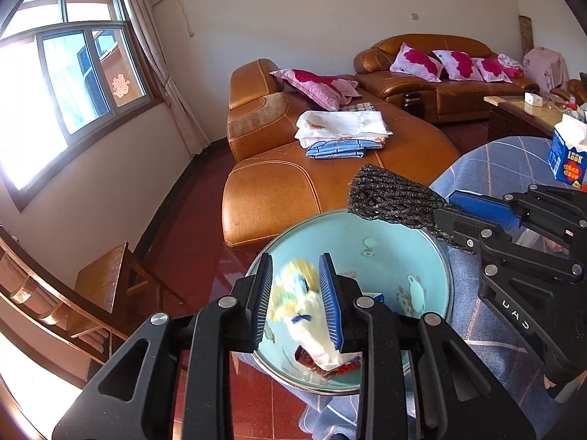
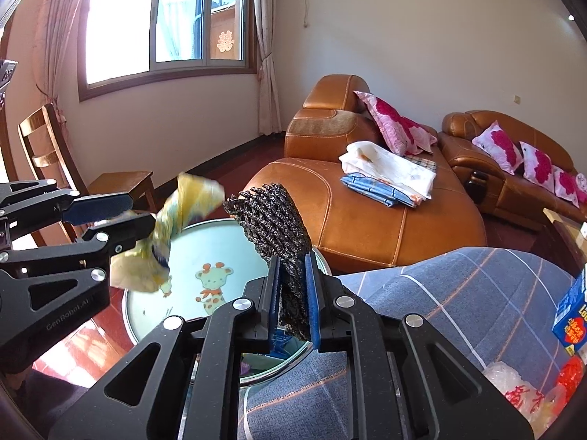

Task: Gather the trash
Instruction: 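Open both tools to drop the scrubber and yellow bag into the bin, then move both tools back over the table toward the yellow sponge and clear packet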

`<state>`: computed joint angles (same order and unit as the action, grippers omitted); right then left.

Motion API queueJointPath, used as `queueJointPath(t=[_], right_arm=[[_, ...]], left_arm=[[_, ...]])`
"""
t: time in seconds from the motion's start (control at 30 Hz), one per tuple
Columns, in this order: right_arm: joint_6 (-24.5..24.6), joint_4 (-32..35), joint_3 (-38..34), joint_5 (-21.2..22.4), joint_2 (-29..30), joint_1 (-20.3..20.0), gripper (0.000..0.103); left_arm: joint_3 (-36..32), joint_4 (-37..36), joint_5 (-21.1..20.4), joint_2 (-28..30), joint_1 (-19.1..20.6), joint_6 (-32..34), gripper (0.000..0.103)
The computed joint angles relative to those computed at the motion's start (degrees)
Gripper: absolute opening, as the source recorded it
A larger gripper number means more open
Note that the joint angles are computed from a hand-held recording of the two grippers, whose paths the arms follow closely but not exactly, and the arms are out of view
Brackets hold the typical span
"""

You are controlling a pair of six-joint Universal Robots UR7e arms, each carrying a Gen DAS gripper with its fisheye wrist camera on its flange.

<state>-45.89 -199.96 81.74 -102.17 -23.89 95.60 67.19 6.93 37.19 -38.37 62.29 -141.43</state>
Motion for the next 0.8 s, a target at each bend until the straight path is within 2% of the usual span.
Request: queueJointPath(t=[0.1, 0.13, 0.17, 0.2, 0.8], right_arm=[[0.7, 0.0, -0.1, 0.1, -0.1, -0.2, 0.017], [0.8, 0.0, 0.0, 0.2, -0.2, -0.2, 0.021], [1.0, 0.1, 0.0, 0.3, -0.2, -0.2, 0.027], [1.0, 0.2, 0.0, 0.3, -0.3, -0.3, 0.027], [0.9, -1.2, 0.3, 0.0, -0.2, -0.3, 0.029]], left_arm=[[0.1, -0.6, -0.3, -0.1, 0.1, 0.0, 0.039], [0.6, -1.7, -0.6, -0.4, 0.1, 0.5, 0.045], [0.6, -1.9, -0.6, -0.5, 0.2, 0.6, 0.045], [0.5, -1.9, -0.7, -0.5, 0.2, 0.5, 0.045], [-0.1, -1.3, -0.6, 0.0, 0.4, 0.1, 0.046]])
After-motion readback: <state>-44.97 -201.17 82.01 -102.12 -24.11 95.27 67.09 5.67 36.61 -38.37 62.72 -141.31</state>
